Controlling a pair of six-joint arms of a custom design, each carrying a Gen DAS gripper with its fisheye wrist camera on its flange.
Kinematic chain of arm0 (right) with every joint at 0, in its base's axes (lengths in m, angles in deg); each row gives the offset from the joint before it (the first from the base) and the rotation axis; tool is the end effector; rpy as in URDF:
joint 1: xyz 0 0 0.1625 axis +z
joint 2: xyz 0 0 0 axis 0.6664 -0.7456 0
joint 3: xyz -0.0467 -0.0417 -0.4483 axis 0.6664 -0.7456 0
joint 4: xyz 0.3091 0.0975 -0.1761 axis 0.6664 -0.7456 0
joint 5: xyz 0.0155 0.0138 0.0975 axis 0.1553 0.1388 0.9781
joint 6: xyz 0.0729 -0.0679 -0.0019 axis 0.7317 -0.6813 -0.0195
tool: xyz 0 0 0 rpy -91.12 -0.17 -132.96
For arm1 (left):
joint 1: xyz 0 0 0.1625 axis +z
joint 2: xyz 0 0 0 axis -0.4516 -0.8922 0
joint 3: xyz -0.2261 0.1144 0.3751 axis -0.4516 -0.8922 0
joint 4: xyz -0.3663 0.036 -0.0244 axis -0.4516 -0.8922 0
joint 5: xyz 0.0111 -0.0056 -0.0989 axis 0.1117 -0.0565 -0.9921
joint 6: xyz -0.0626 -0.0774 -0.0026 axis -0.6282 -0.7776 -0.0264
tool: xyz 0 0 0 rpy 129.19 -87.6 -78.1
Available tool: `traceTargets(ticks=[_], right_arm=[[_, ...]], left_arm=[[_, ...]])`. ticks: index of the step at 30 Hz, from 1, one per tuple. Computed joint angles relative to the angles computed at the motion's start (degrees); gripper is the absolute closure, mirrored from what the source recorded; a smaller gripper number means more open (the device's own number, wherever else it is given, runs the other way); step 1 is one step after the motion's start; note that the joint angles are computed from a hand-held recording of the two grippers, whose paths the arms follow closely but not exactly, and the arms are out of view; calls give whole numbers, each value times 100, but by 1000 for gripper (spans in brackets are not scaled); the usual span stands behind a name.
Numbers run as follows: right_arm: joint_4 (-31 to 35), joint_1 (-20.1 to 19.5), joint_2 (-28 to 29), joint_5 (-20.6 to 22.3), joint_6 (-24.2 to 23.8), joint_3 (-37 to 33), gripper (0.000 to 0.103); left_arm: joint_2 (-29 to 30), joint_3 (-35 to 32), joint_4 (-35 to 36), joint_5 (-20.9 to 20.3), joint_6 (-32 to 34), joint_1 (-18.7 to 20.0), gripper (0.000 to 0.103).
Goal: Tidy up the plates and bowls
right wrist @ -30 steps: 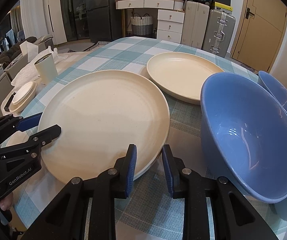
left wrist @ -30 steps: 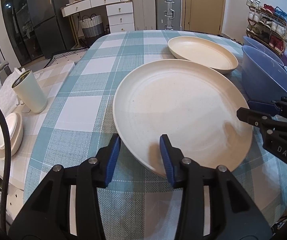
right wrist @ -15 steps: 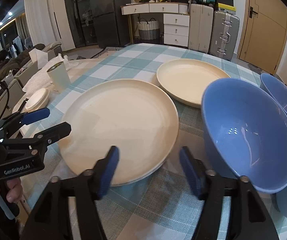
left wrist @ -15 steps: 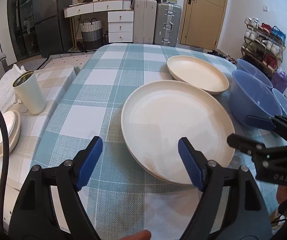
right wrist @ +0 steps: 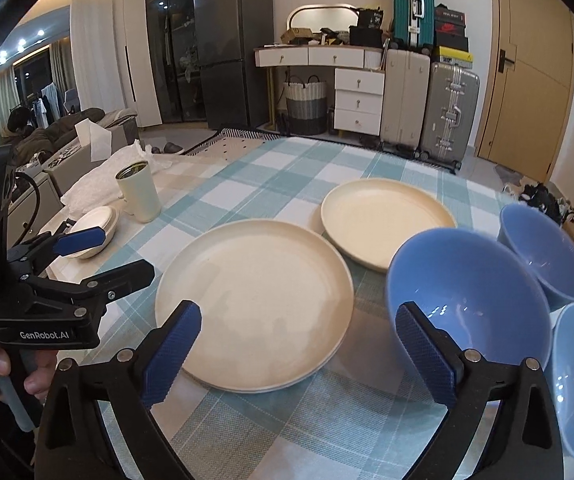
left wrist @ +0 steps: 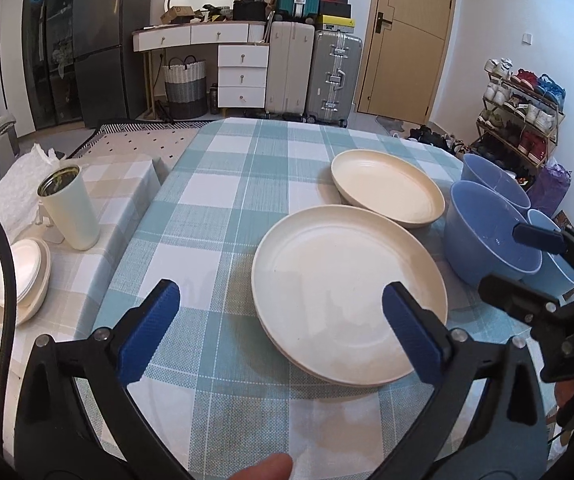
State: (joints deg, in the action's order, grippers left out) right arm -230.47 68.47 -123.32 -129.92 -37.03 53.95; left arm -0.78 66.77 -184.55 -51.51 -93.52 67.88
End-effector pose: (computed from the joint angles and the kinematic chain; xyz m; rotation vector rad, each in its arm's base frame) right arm 0.2555 -0.4706 0.1280 0.6582 -2.3015 0.8762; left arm -0.2250 -0.4747 0.1953 0.5459 2.3325 -0.9637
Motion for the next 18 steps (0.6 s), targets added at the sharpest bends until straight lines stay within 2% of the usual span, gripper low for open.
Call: traceTargets(ticks=[11, 18], right_arm=[[-6, 168, -369, -298, -528, -223, 2], [247, 171, -546, -498, -735, -482, 2]], left_arm=[[280, -598, 41, -31, 384, -161, 2], [605, -1236, 130, -335, 624, -95, 2]])
